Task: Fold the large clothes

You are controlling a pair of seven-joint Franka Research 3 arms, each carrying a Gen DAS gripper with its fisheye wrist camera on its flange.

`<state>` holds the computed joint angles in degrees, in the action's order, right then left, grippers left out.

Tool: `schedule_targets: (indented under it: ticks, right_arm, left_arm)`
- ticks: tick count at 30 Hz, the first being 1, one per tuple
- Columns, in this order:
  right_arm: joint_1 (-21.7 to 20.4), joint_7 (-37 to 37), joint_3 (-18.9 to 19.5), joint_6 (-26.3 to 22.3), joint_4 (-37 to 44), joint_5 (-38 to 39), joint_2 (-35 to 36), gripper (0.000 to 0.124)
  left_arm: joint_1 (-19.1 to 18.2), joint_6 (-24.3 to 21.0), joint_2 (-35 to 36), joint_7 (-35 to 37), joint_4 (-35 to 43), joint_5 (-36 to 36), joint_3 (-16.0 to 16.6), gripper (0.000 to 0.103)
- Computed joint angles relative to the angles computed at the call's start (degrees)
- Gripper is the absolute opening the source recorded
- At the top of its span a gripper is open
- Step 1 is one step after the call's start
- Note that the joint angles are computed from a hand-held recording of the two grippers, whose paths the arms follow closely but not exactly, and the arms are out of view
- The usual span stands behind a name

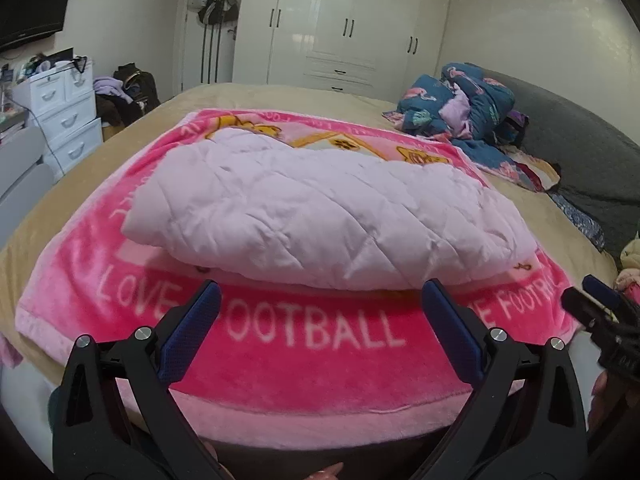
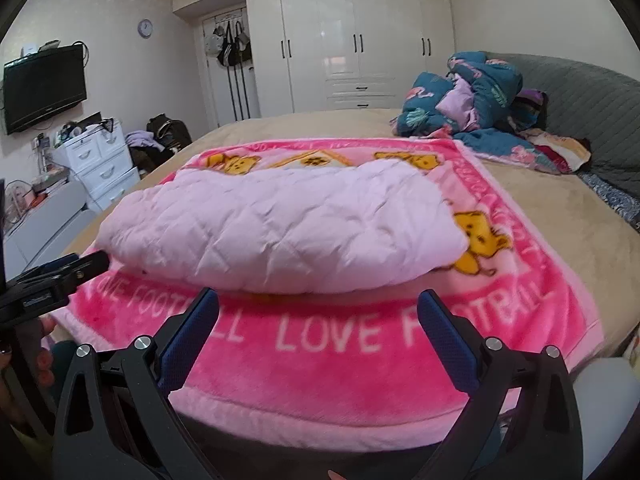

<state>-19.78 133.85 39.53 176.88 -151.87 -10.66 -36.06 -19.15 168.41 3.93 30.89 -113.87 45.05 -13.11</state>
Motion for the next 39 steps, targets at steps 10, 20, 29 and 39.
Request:
schedule_targets:
  ticks: [10,20,29,39]
  right_arm:
    - [0.57,-0.33,0.88,0.59,0.14,0.07,0.85,0.099]
    - [1.48,-0.32,0.00,0.72,-0.19,0.62,1.26,0.099]
    - [1.34,-0.20,0.14,0.62,-0.18,0.54,1.15,0.099]
    - [1.32,-0.23,0.13,0.54,-0.14,0.49,1.17,0.099]
  left_arm:
    - [-1.19,-2.42,0.84,3.73,0.35,-2.85,-0.57,0.094]
    - [-1.22,-2.90,0.56,3.49,0.25,-2.81,-0.50,0.094]
    - [-1.05,-3.66,0.11,3.13,0.07,-2.35,-0.58,0.094]
    - [-0.91,-3.97,0.00,2.90,0.06,-2.08,-0.70,0.094]
